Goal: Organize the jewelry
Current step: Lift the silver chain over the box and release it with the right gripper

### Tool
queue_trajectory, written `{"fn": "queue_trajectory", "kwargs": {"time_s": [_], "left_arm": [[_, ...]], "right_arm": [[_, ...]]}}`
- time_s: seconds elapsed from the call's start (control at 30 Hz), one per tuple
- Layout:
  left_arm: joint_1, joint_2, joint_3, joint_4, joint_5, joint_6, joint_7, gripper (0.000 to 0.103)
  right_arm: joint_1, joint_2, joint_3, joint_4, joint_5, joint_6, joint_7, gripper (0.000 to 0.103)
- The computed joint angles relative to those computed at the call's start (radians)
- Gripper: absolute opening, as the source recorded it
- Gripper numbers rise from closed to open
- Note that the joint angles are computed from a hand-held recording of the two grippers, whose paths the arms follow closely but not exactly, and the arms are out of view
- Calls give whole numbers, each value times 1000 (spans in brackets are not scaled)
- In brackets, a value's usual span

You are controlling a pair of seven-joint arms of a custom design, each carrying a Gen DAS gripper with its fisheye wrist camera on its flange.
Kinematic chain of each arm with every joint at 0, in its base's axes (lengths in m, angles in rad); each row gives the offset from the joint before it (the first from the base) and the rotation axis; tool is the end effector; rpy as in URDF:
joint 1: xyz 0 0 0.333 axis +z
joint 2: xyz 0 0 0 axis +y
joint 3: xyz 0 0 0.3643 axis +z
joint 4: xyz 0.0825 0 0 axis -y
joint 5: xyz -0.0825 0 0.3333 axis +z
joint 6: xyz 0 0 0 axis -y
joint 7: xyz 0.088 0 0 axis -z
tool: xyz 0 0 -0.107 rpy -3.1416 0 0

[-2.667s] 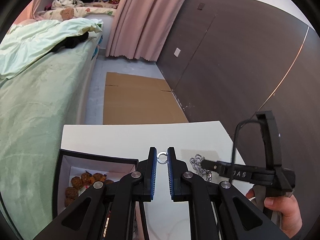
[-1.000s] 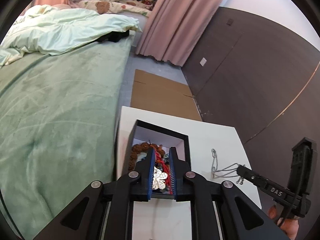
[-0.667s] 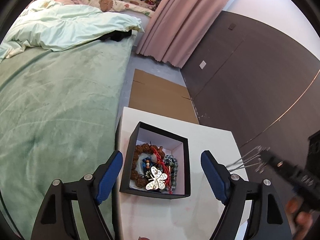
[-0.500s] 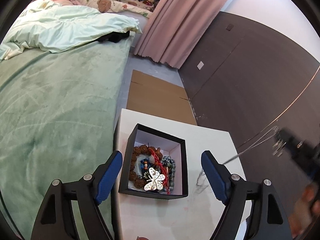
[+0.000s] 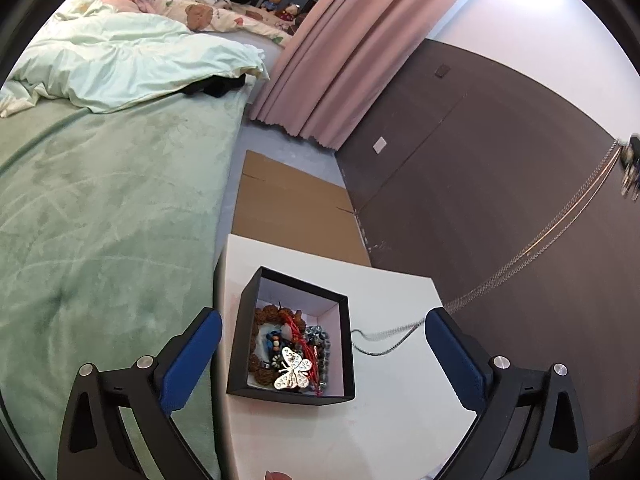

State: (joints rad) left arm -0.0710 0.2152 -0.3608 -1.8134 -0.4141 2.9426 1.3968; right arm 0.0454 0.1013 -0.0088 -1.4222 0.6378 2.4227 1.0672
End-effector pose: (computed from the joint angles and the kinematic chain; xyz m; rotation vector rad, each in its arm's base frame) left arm 0.5900 -0.2152 0.6031 -2.0409 1.7476 -1.3792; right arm 0.5859 0.0244 0.7884 -1.6821 1.2990 -0.4929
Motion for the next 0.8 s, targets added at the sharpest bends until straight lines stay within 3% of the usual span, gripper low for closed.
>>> {"fn": "queue_trajectory", "kwargs": {"time_s": [0.37, 0.67, 0.73, 0.8], "left_arm": [[33, -17, -18, -18, -98, 16, 54, 102], [24, -37, 13, -39, -113, 24, 49, 102], [14, -40, 26, -45, -92, 28, 29, 102], [8, -45, 34, -50, -70, 30, 11, 102]], "right_arm": [[50, 46, 30, 138, -85, -8, 57, 18], [47, 97, 41, 78, -62, -68, 61, 19], [43, 103, 35, 53, -69, -83, 77, 28], [31, 104, 33, 20, -56, -103, 75, 67]]}}
